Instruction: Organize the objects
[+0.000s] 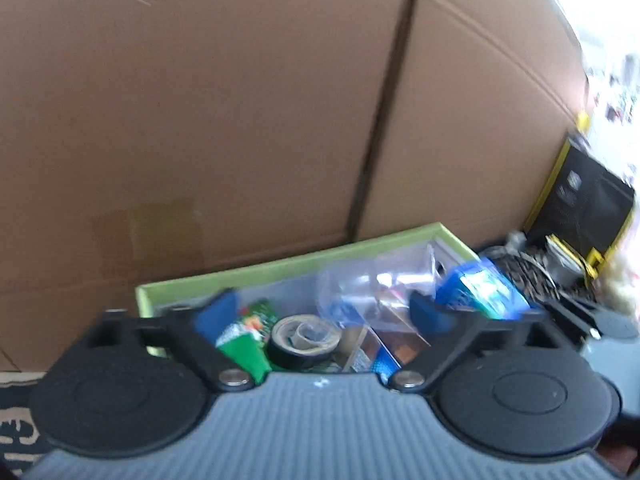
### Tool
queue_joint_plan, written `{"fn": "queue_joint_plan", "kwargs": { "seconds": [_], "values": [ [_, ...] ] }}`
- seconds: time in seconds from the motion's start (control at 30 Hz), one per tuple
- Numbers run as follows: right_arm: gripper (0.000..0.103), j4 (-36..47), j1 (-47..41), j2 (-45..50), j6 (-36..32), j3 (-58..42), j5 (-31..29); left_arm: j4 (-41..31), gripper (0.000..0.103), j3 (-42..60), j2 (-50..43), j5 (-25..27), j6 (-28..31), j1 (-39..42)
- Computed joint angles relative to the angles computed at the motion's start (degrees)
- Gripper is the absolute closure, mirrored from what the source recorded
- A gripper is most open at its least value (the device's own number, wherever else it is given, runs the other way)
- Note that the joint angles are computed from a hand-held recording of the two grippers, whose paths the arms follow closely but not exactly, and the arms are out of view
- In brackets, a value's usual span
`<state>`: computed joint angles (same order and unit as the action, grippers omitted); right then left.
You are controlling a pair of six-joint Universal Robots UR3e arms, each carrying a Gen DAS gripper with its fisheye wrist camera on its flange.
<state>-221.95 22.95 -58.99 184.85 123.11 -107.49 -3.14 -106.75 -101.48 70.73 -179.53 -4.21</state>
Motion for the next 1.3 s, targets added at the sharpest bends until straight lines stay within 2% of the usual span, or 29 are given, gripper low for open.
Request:
{"fn": "queue_joint_plan", "kwargs": {
  "seconds": [0.03, 0.13, 0.27, 0.4, 0.47, 0.57, 0.67, 0.77, 0.87, 0.97, 1.07, 1.2, 1.3],
  "values": [
    [0.031, -1.45, 0.43, 0.89, -0.50, 0.33, -0.90, 2.49, 0.000, -1.35, 0.22, 0.47, -0.47, -0.02],
    [0.018, -8.99, 2.86, 3.35, -3.14, 2.00, -5.88, 1.87, 0.000, -3.69, 2.91, -0.79, -0.19, 0.59],
    [0.013, -14.84, 4.86, 1.15, -4.46, 7.41, -8.63, 1.67, 0.000, -8.10, 8.34, 0.13, -0.49, 0.55],
    [0.009, -16.09, 7.24, -3.53, -2.95, 13.59, -11.14, 1.56, 0.000, -13.92, 15.82, 3.33, -0.56, -0.94],
    [0.008, -14.51, 9.76, -7.04, -1.53, 16.99, -13.76, 1.33, 0.000, -18.41, 21.09, 3.46, -0.15, -0.48],
    [0.006, -12.60, 16.05, -10.61, 2.00, 20.92, -19.62, -0.16, 0.000, -25.80, 30.28, 6.41, 0.06, -1.45],
    [0.004, -8.64, 24.92, -12.58, 8.27, 24.06, -25.53, -5.28, 0.000, -33.02, 41.45, 11.20, 0.17, -3.67],
    [0.004, -5.83, 34.28, -9.95, 15.65, 24.92, -31.19, -9.00, 0.000, -37.85, 47.44, 19.01, -2.89, -9.57],
    [0.004, -0.76, 37.13, -9.04, 20.47, 23.50, -32.94, -17.78, 0.000, -40.73, 55.68, 23.73, -6.16, -12.66],
    [0.004, 6.13, 39.55, -11.35, 24.59, 22.57, -35.79, -20.99, 0.000, -41.64, 57.33, 29.01, -9.47, -17.01],
    [0.004, 11.84, 40.91, -14.96, 27.23, 22.15, -37.64, -21.21, 0.000, -41.61, 55.87, 32.74, -11.52, -18.48],
    [0.004, 13.25, 41.38, -16.13, 27.24, 21.19, -37.37, -25.54, 0.000, -39.90, 57.72, 34.22, -12.48, -17.80],
    [0.004, 12.92, 40.46, -15.81, 26.22, 20.10, -35.26, -25.42, 0.000, -38.98, 55.68, 36.35, -13.14, -18.48]
  ]
}}
